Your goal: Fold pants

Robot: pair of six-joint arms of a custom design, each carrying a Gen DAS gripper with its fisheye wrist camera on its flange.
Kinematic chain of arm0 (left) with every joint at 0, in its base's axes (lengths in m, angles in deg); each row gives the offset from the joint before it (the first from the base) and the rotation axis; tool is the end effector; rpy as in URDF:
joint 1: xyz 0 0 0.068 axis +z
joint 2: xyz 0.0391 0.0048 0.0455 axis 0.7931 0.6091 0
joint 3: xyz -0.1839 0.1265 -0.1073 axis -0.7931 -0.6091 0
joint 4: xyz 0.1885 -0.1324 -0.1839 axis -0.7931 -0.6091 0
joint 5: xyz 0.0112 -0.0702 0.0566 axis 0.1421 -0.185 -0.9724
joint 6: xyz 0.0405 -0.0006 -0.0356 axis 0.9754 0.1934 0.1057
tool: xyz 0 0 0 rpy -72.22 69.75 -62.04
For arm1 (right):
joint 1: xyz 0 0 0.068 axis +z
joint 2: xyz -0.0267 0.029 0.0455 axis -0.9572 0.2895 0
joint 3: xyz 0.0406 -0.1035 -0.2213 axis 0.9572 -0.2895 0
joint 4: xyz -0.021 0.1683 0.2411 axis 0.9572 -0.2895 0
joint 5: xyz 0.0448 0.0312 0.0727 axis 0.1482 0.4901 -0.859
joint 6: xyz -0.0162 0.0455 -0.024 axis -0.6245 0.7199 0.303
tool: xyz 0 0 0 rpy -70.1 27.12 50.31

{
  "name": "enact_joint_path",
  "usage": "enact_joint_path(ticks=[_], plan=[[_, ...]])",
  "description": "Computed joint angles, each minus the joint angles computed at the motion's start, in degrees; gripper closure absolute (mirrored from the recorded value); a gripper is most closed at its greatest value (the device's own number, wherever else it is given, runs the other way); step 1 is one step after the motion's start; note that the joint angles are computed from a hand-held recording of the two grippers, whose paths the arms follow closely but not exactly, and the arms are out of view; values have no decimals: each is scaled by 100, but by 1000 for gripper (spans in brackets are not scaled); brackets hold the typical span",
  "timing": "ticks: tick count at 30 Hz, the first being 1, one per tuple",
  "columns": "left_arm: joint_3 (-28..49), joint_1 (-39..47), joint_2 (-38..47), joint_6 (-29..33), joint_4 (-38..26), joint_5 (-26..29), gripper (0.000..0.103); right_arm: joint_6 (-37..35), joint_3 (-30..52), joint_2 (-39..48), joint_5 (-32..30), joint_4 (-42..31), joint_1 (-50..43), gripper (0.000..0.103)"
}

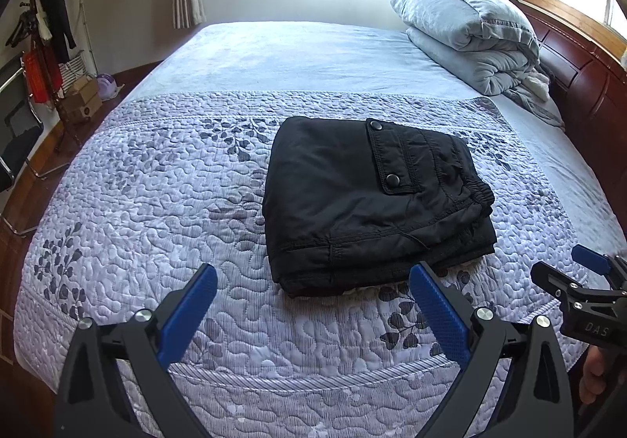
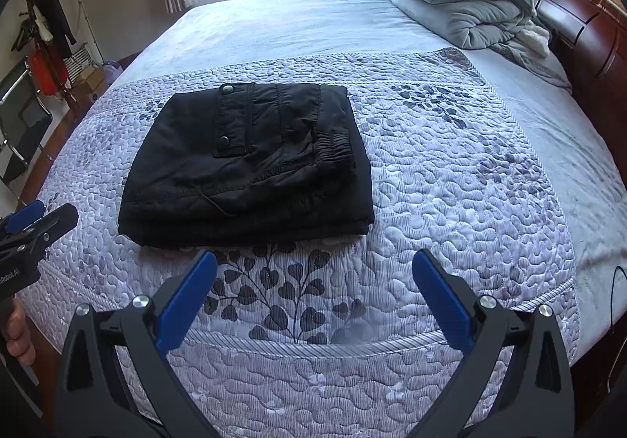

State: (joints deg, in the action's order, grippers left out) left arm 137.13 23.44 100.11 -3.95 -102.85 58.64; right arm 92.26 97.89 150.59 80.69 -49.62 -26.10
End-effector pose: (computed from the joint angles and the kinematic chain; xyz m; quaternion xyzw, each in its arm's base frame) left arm 0.2678 -0.1454 0.2402 0.1341 0.9363 -0.0768 0.3153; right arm 0.2206 0.2136 0.2717 0.1162 0.9535 -0.0197 0.2774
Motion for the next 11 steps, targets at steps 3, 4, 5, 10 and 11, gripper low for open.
enact_joint_path(ticks=[3,4,5,10,11], plan=[[7,-39,12,41,13,-79,4,-7,-11,0,-20,10,-22,3],[25,-45,26,61,-4,-81,4,-9,-22,-5,-33,19,-31,3],[79,-53,75,70,-57,-105,4,-17,-34,-12,-45,30,-40,3],[181,-30,171,2,-212,-73,4,-3,-92,-37,-88,60,-63,3],[169,-19,152,-18,-207,-56,4,-10,-91,-33,-91,64,-68,3]])
